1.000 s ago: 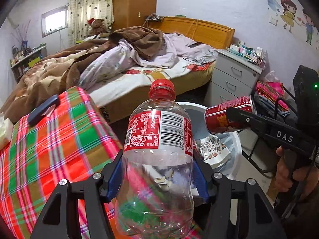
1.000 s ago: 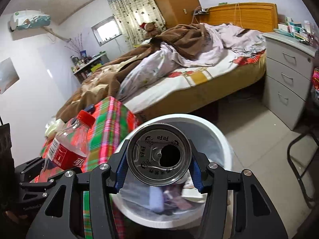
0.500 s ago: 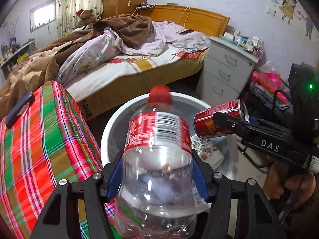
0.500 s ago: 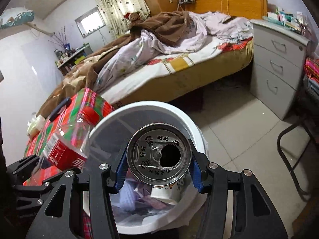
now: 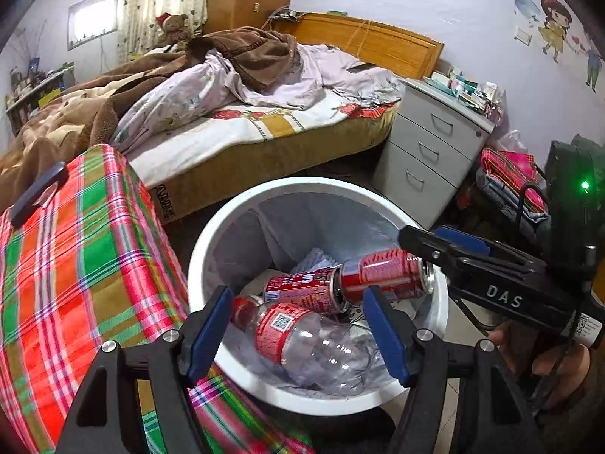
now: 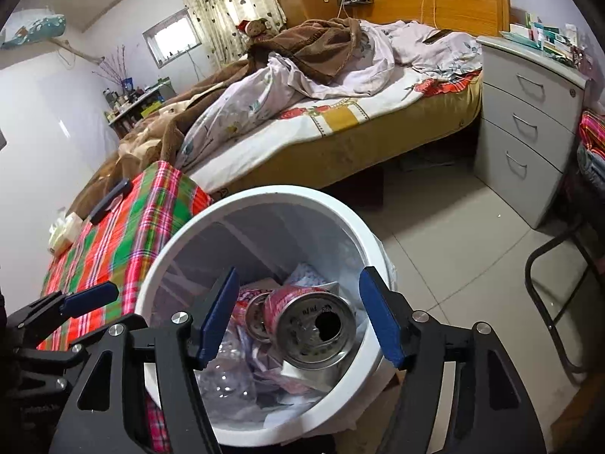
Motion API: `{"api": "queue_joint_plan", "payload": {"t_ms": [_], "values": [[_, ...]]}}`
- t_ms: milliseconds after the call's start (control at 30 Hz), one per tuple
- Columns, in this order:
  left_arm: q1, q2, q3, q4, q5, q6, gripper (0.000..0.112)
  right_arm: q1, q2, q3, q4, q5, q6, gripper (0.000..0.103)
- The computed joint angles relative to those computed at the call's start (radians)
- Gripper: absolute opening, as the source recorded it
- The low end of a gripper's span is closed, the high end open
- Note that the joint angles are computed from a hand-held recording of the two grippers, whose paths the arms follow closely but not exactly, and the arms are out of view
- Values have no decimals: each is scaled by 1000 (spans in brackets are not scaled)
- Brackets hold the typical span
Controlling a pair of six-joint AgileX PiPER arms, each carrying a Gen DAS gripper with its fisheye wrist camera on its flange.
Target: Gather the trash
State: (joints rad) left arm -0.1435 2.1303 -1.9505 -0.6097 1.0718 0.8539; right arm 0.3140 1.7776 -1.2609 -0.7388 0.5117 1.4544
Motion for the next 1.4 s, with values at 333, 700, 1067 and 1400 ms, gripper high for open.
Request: {"api": "queue_joint_plan", "payload": {"t_ms": [333,700,1067,1400], "values": [[66,-135,187,-58,-78,63,71,96,-31,0,-126,86,140,68],[180,-376,520,-194,-213,252,71,261,-61,24,-282,218,294,68],[335,-585,809,-341,-326,460,71,416,-26,24,-413,311,405,68],[470,-653,947,-448,-374,597,71,484,12,22,-495,307,471,68]]}}
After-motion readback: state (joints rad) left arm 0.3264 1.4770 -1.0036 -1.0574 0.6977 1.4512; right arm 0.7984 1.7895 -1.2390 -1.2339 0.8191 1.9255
